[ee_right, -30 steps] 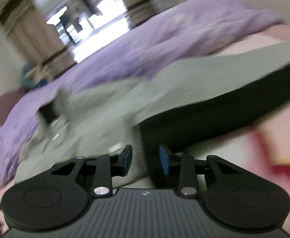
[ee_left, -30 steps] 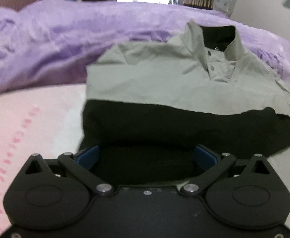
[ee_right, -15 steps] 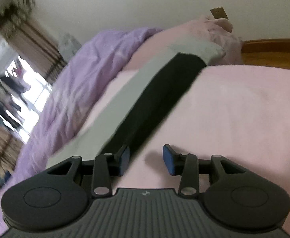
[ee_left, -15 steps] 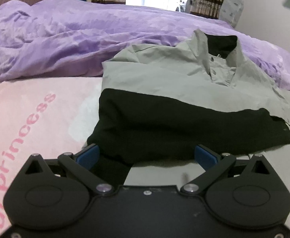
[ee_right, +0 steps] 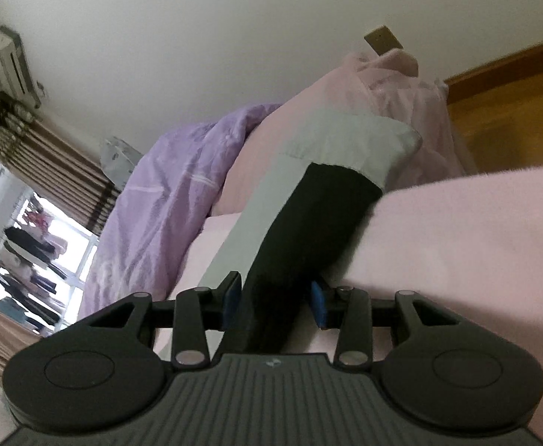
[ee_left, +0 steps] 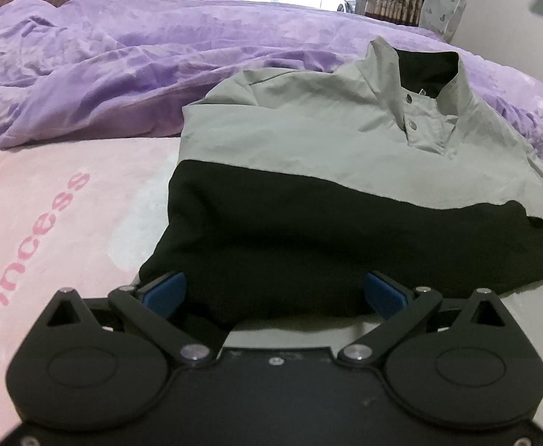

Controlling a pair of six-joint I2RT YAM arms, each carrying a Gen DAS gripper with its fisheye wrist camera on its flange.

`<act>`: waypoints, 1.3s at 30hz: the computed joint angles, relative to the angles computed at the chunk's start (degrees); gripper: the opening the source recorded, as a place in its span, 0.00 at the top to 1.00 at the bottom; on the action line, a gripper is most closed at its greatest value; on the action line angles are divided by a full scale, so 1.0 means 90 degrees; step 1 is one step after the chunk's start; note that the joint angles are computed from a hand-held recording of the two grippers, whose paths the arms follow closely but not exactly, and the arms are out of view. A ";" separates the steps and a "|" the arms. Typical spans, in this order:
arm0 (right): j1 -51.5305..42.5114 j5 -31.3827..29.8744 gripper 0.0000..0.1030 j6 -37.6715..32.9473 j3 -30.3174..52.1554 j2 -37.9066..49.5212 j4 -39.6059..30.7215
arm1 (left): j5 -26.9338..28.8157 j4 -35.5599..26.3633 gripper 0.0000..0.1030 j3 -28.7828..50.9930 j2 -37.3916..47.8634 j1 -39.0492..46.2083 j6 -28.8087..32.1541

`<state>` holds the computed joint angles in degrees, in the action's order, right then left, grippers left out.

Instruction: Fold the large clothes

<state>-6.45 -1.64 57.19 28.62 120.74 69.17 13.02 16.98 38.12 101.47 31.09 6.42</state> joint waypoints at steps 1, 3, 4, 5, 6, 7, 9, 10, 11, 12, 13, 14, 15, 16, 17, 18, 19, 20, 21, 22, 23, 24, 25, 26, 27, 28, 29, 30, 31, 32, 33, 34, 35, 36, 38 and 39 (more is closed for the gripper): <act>0.0069 0.0113 0.54 -0.0092 0.0001 -0.0091 -0.0150 | -0.0002 -0.0009 0.00 0.0018 0.0016 -0.0006 -0.0004; 0.0186 0.0331 0.59 -0.0355 0.0080 -0.0356 -0.0668 | -0.0003 -0.0022 0.00 0.0019 0.0011 -0.0012 -0.0009; 0.0261 0.0497 0.71 -0.0529 0.0148 -0.0532 -0.1048 | -0.0008 -0.0018 0.00 0.0008 -0.0003 -0.0016 -0.0002; 0.0336 0.0677 0.80 -0.0725 0.0229 -0.0674 -0.1394 | -0.0013 -0.0014 0.00 -0.0009 -0.0027 -0.0014 0.0012; 0.0394 0.0801 0.84 -0.0921 0.0273 -0.0770 -0.1557 | -0.0007 -0.0017 0.00 -0.0021 -0.0048 -0.0004 0.0029; 0.0453 0.0901 0.90 -0.1083 0.0252 -0.0886 -0.1582 | 0.0013 -0.0033 0.00 -0.0037 -0.0087 0.0014 0.0049; 0.0606 0.1109 0.93 -0.1229 0.0167 -0.1211 -0.1661 | 0.0065 -0.0060 0.00 -0.0074 -0.0172 0.0048 0.0073; 0.0752 0.1263 0.96 -0.1367 0.0124 -0.1489 -0.1800 | 0.0088 -0.0073 0.00 -0.0100 -0.0234 0.0070 0.0080; 0.0900 0.1397 0.96 -0.1506 0.0096 -0.1725 -0.1915 | 0.0114 -0.0085 0.00 -0.0117 -0.0286 0.0093 0.0083; 0.1123 0.1593 0.96 -0.1686 0.0067 -0.2027 -0.2050 | 0.0167 -0.0099 0.00 -0.0140 -0.0353 0.0132 0.0084; 0.1440 0.1891 0.96 -0.1912 0.0043 -0.2331 -0.2138 | 0.0226 -0.0112 0.00 -0.0162 -0.0413 0.0170 0.0084; 0.1737 0.2138 0.96 -0.2139 0.0012 -0.2564 -0.2116 | 0.0294 -0.0125 0.00 -0.0182 -0.0471 0.0213 0.0084; 0.2175 0.2446 0.96 -0.2443 0.0002 -0.2827 -0.2071 | 0.0354 -0.0130 0.00 -0.0211 -0.0527 0.0252 0.0076; 0.2582 0.2680 0.96 -0.2677 0.0042 -0.3025 -0.2082 | 0.0414 -0.0143 0.00 -0.0237 -0.0575 0.0286 0.0073; 0.2994 0.2859 0.96 -0.2914 0.0136 -0.3154 -0.2116 | 0.0466 -0.0170 0.00 -0.0248 -0.0610 0.0310 0.0071; 0.3520 0.3063 0.96 -0.3220 0.0293 -0.3236 -0.2145 | 0.0526 -0.0184 0.00 -0.0271 -0.0648 0.0337 0.0069; 0.4045 0.3254 0.96 -0.3564 0.0499 -0.3222 -0.2157 | 0.0598 -0.0183 0.00 -0.0306 -0.0693 0.0368 0.0061; 0.4560 0.3420 0.96 -0.3958 0.0728 -0.3129 -0.2118 | 0.0704 -0.0164 0.00 -0.0363 -0.0749 0.0421 0.0055; 0.5074 0.3501 0.96 -0.4374 0.0984 -0.2953 -0.2018 | 0.0784 -0.0153 0.00 -0.0402 -0.0792 0.0452 0.0037; 0.5665 0.3503 0.96 -0.4839 0.1336 -0.2672 -0.1952 | 0.0871 -0.0157 0.00 -0.0437 -0.0837 0.0492 0.0012; 0.6130 0.3448 0.95 -0.5211 0.1690 -0.2385 -0.1985 | 0.0945 -0.0188 0.00 -0.0455 -0.0873 0.0523 -0.0004; 0.6553 0.3319 0.93 -0.5564 0.2098 -0.2056 -0.2124 | 0.1016 -0.0216 0.00 -0.0469 -0.0906 0.0550 -0.0021; 0.6967 0.3071 0.88 -0.5878 0.2610 -0.1647 -0.2426 | 0.1065 -0.0228 0.00 -0.0497 -0.0952 0.0568 -0.0041; 0.7233 0.2852 0.80 -0.6037 0.3022 -0.1297 -0.2708 | 0.1108 -0.0249 0.00 -0.0518 -0.1000 0.0586 -0.0050; 0.7505 0.2633 0.75 -0.6206 0.3629 -0.0881 -0.3389 | 0.1140 -0.0280 0.00 -0.0528 -0.1042 0.0596 -0.0061; 0.7678 0.2642 0.74 -0.6281 0.4096 -0.0571 -0.3949 | 0.1202 -0.0321 0.00 -0.0536 -0.1083 0.0625 -0.0081; 0.7827 0.2792 0.70 -0.6315 0.4455 -0.0255 -0.4279 | 0.1302 -0.0373 0.00 -0.0527 -0.1105 0.0662 -0.0106; 0.7897 0.2873 0.68 -0.6292 0.4642 -0.0054 -0.4472 | 0.1419 -0.0431 0.00 -0.0505 -0.1106 0.0705 -0.0140; 0.7894 0.2831 0.65 -0.6180 0.4742 0.0033 -0.4703 | 0.1557 -0.0480 0.00 -0.0471 -0.1083 0.0750 -0.0181; 0.7843 0.2690 0.62 -0.5985 0.4665 -0.0028 -0.4837 | 0.1661 -0.0487 0.00 -0.0433 -0.1033 0.0778 -0.0223; 0.7745 0.2490 0.60 -0.5753 0.4471 -0.0156 -0.4854 | 0.1745 -0.0466 0.00 -0.0396 -0.0967 0.0788 -0.0294; 0.7645 0.2342 0.56 -0.5493 0.4244 -0.0304 -0.4825 | 0.1786 -0.0449 0.00 -0.0332 -0.0864 0.0768 -0.0355; 0.7613 0.2342 0.53 -0.5226 0.3996 -0.0492 -0.4821 | 0.1785 -0.0430 0.00 -0.0264 -0.0759 0.0733 -0.0426; 0.7488 0.2334 0.52 -0.4963 0.3699 -0.0737 -0.4850 | 0.1781 -0.0362 0.00 -0.0201 -0.0633 0.0693 -0.0570; 0.7233 0.2194 0.50 -0.4410 0.2972 -0.1186 -0.4702 | 0.1932 -0.0353 0.00 -0.0017 -0.0367 0.0665 -0.0844; 0.7024 0.1972 0.50 -0.4010 0.2563 -0.1457 -0.4590 | 0.1977 -0.0359 0.00 0.0071 -0.0244 0.0642 -0.0972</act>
